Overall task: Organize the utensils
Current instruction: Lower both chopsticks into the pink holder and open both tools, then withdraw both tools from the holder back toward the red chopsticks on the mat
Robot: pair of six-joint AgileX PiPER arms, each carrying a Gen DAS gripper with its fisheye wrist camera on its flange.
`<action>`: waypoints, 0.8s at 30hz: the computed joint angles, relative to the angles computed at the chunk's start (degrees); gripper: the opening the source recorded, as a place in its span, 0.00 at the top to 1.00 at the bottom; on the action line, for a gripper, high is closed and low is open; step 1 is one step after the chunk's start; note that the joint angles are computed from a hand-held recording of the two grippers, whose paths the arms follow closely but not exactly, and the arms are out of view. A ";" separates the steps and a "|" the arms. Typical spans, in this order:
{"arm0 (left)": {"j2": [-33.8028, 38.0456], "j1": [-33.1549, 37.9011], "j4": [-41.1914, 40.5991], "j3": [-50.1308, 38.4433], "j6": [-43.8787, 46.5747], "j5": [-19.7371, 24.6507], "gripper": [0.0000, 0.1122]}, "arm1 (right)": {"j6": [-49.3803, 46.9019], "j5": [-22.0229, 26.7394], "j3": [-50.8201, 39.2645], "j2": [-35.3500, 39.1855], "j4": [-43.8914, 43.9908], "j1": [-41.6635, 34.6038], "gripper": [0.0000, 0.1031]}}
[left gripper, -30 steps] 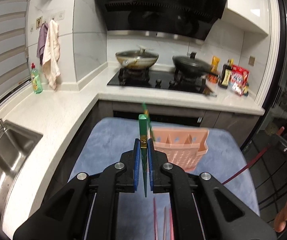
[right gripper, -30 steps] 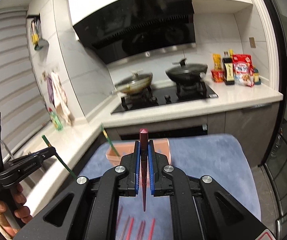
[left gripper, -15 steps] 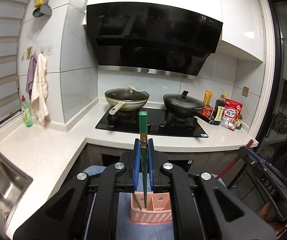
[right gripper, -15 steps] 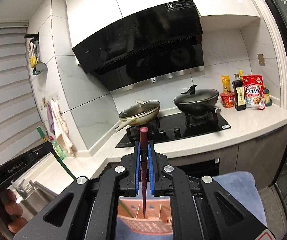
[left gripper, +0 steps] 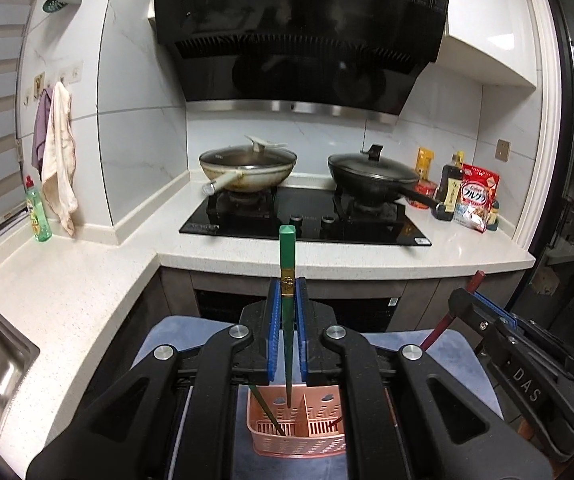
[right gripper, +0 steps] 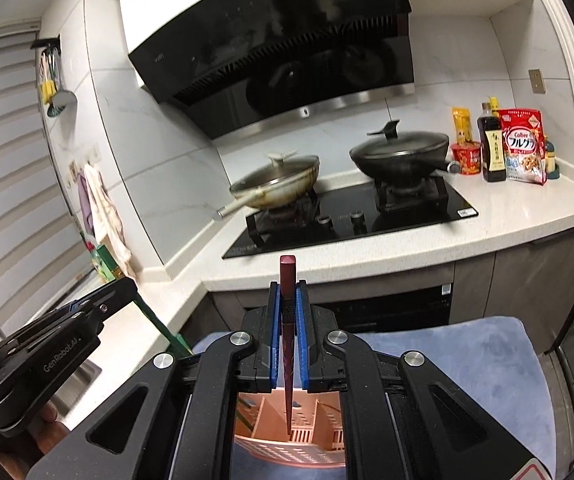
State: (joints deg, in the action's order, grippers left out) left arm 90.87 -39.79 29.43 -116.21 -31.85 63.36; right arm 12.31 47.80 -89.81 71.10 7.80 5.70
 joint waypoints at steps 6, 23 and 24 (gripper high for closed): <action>-0.17 0.74 -0.44 4.58 -1.04 -1.75 0.94 | -1.12 -1.08 3.44 0.68 1.59 -1.17 0.93; -3.21 -2.67 7.72 10.19 -7.59 -0.94 0.51 | 2.81 0.00 2.87 -4.68 -5.48 2.33 0.50; -3.85 -3.15 8.18 10.63 -8.01 -0.42 0.51 | 3.96 0.77 2.87 -5.50 -7.32 3.50 0.50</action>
